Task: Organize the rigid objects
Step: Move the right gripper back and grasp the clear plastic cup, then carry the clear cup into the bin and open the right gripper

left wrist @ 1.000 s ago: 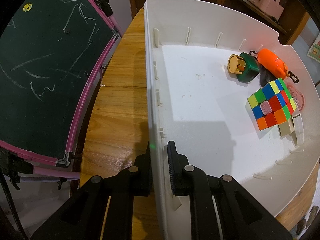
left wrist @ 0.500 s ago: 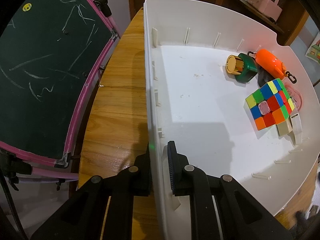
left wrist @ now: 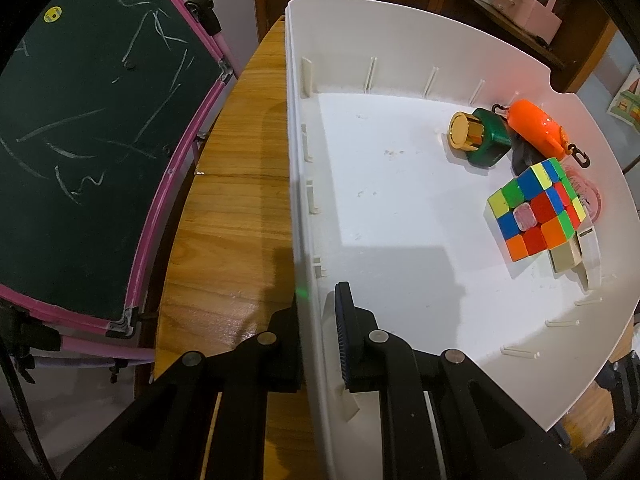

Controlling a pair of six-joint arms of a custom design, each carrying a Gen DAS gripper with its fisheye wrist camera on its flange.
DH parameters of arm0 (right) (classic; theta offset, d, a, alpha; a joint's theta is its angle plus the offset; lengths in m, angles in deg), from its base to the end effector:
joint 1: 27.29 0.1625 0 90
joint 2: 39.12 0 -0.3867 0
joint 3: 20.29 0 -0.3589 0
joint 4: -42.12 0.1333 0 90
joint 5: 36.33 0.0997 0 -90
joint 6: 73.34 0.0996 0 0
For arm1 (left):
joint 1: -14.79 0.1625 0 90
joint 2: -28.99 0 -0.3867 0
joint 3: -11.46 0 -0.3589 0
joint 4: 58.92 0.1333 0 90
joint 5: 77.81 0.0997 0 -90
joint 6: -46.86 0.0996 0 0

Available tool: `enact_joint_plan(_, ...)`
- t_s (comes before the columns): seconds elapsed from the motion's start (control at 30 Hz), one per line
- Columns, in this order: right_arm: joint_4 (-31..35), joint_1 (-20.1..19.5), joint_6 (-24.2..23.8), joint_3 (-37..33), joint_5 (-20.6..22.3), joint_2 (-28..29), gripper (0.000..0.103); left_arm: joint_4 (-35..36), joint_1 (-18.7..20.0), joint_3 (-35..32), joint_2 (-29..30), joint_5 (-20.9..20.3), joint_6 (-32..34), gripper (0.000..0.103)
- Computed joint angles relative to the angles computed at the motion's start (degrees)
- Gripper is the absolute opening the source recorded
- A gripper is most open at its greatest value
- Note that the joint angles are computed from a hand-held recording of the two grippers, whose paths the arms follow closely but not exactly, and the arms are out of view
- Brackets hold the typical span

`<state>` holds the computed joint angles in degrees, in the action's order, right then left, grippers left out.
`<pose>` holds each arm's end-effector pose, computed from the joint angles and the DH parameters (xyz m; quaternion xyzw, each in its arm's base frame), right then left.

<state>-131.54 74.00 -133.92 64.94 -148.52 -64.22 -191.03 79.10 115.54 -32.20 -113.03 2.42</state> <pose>0.2225 -0.6257 -0.0294 0.5320 -0.8009 0.1033 0.2547 -0.0442 -0.5871 0.1983 -0.1415 0.8765 -0.2593 0.3800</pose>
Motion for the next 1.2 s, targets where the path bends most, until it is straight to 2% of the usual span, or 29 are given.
enact_joint_plan(0.17,-1.89,-0.02,-1.59,-0.16,-0.64,0.79,0.047,-0.45,0.0,0.1,-0.06,0.04,0.34,0.014)
enact_joint_plan(0.33,-0.54,-0.11,-0.6,-1.96,-2.16,2.36,0.037,-0.64,0.06,0.08,-0.04,-0.03,0.52,0.014)
enact_joint_plan(0.5,-1.1,-0.12,-1.24,-2.24,-2.11,2.55,0.033,-0.67,0.06,0.09,-0.02,-0.03,0.55,0.014)
enact_joint_plan(0.67,-2.1,-0.16,-2.5,-0.91,-1.91,1.22,0.033,-0.6,0.12,0.03,-0.04,-0.08,0.55,0.014)
enact_joint_plan(0.97,-2.13,0.18,-1.07,0.91,-0.68,-2.47,0.033,-0.38,0.14,-0.15,0.05,-0.11,0.46,0.014)
enact_joint_plan(1.2,-4.69,1.27,-1.48,0.29,-0.29,-4.17,0.033,-0.38,0.15,-0.15,0.04,-0.12,0.48,0.014)
